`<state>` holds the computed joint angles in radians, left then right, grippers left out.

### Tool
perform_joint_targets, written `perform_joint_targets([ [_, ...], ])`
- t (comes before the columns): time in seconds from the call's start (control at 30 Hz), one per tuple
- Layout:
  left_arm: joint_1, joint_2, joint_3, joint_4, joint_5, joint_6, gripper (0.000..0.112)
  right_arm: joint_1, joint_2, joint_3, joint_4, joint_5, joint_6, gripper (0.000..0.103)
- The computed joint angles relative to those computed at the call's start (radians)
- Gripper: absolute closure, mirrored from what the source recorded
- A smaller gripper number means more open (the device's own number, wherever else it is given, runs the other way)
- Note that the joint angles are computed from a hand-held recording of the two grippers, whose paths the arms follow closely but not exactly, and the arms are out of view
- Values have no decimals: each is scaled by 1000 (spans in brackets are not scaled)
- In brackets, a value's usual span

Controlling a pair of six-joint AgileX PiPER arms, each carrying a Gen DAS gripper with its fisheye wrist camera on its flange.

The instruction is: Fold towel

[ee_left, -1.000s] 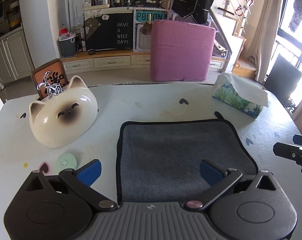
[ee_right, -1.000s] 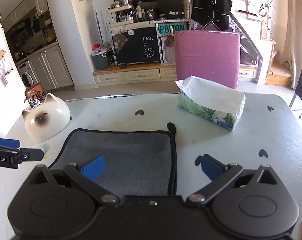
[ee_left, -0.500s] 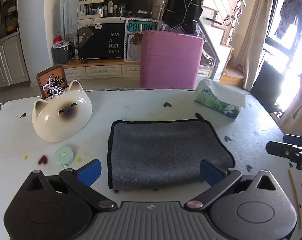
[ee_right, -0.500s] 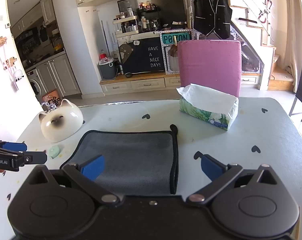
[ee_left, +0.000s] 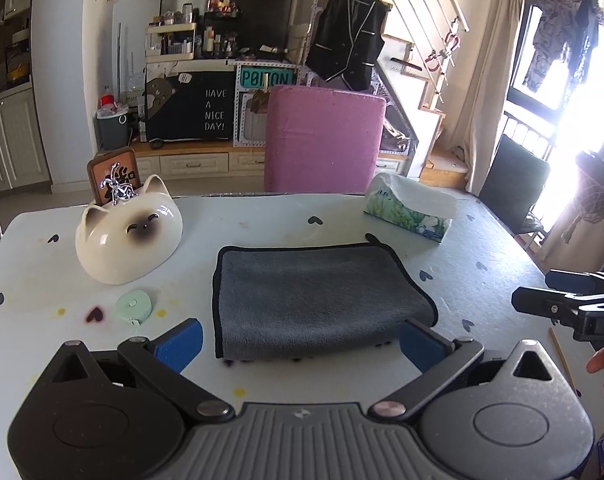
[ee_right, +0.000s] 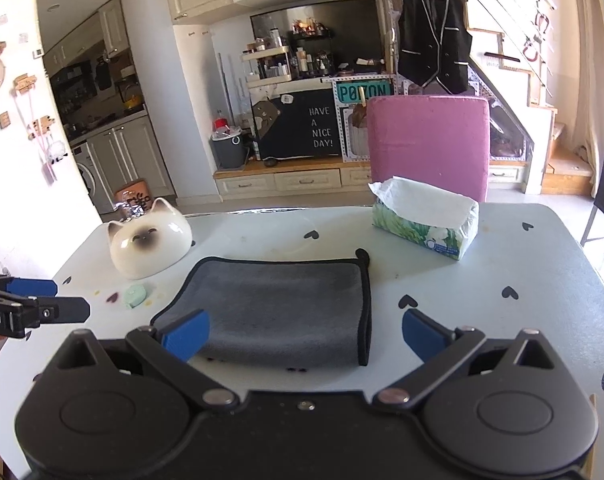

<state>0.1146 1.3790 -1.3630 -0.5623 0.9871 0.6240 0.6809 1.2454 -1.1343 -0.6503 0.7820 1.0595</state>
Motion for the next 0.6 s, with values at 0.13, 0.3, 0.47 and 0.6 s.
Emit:
perform_joint_targets([
  [0.13,42,-58,69,-38,10,59,9,75,-40,32,-59,33,65,1],
  [0.3,94,-124,158,-78,18,136,9,180,-79,67,-136,105,155,1],
  [0.47,138,-184,235,-107,28,177,9,282,-110,102,-198,176,255,1],
  [0.6,183,-232,287,-148,48,228,9,362,-127,128,-241,229,318,1],
])
